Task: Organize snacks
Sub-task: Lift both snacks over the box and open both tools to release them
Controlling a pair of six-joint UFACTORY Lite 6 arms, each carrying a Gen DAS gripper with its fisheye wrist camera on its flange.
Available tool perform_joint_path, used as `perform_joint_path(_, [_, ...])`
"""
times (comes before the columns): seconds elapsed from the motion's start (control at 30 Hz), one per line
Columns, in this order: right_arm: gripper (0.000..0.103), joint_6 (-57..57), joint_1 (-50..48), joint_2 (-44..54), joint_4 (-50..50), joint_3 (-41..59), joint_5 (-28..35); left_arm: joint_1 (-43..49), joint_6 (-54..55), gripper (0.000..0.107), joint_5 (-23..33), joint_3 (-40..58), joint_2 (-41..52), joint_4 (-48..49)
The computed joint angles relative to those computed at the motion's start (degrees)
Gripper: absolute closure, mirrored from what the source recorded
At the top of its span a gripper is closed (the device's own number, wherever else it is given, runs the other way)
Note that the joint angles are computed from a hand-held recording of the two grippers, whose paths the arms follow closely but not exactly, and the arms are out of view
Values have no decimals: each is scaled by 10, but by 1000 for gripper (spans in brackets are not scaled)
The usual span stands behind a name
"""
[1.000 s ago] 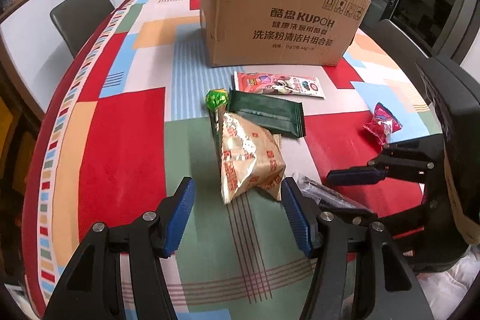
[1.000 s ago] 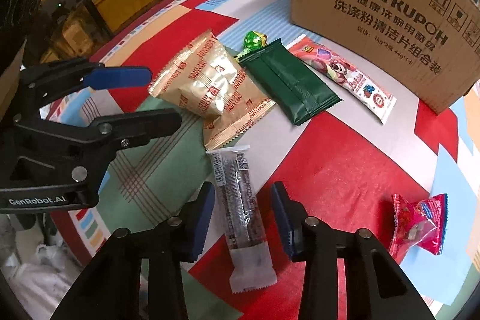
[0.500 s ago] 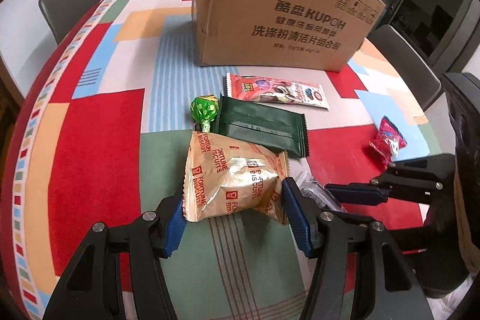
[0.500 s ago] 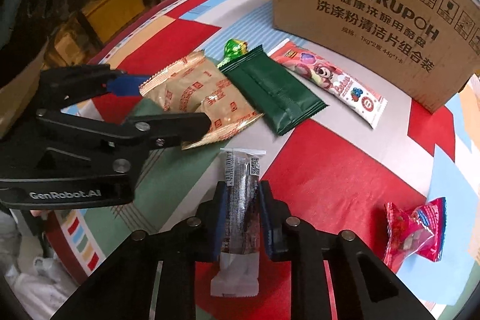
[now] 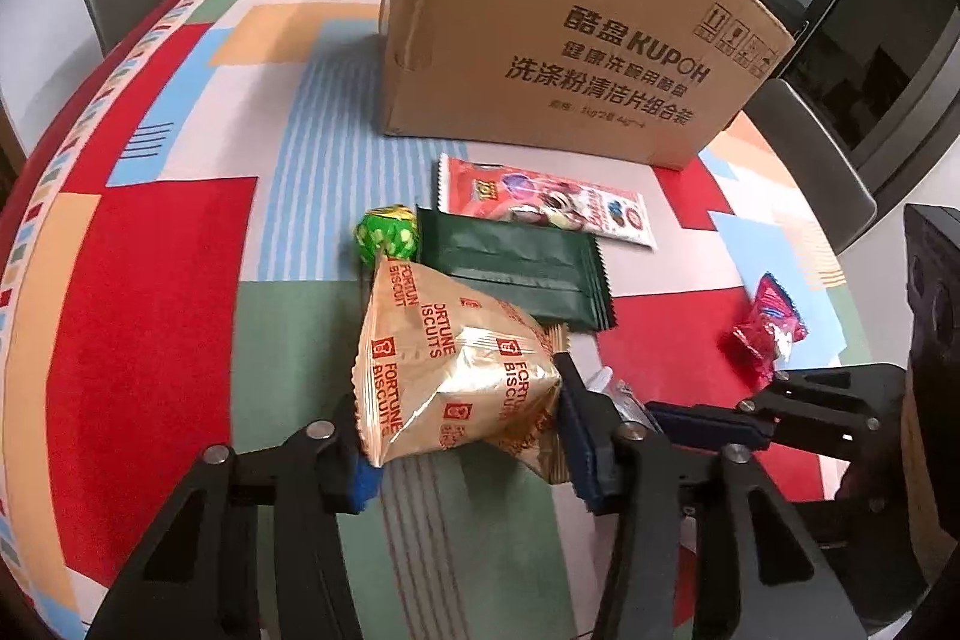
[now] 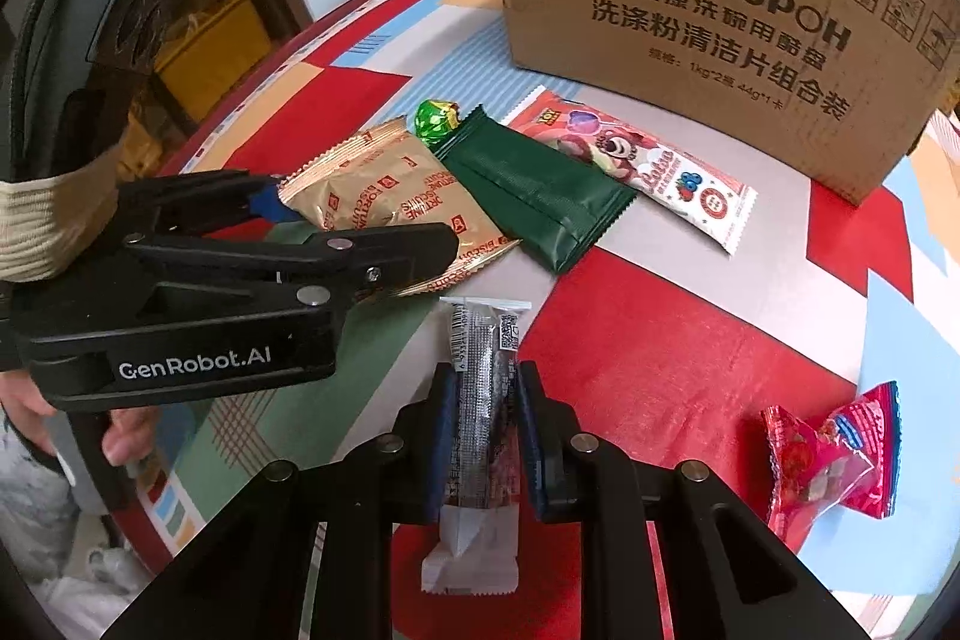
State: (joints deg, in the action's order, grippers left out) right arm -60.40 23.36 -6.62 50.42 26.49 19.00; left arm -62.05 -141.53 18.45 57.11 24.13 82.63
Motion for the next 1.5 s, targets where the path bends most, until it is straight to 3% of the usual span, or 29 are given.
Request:
perform_joint_path(0.27, [83, -37, -48, -17, 23, -12, 23, -52, 149, 65, 78, 26, -8, -152])
perform_joint_path(0.43, [83, -54, -74, -43, 31, -25, 42, -81, 184, 65, 124, 46, -11, -199])
perform_joint_path(1.0, [83, -17, -150, -205, -15, -43, 133, -118, 255, 65, 244, 123, -23, -237])
perform_joint_path(1.5, [83, -38, -221, -224, 11, 48, 179, -101, 339, 65, 326, 239, -21, -202])
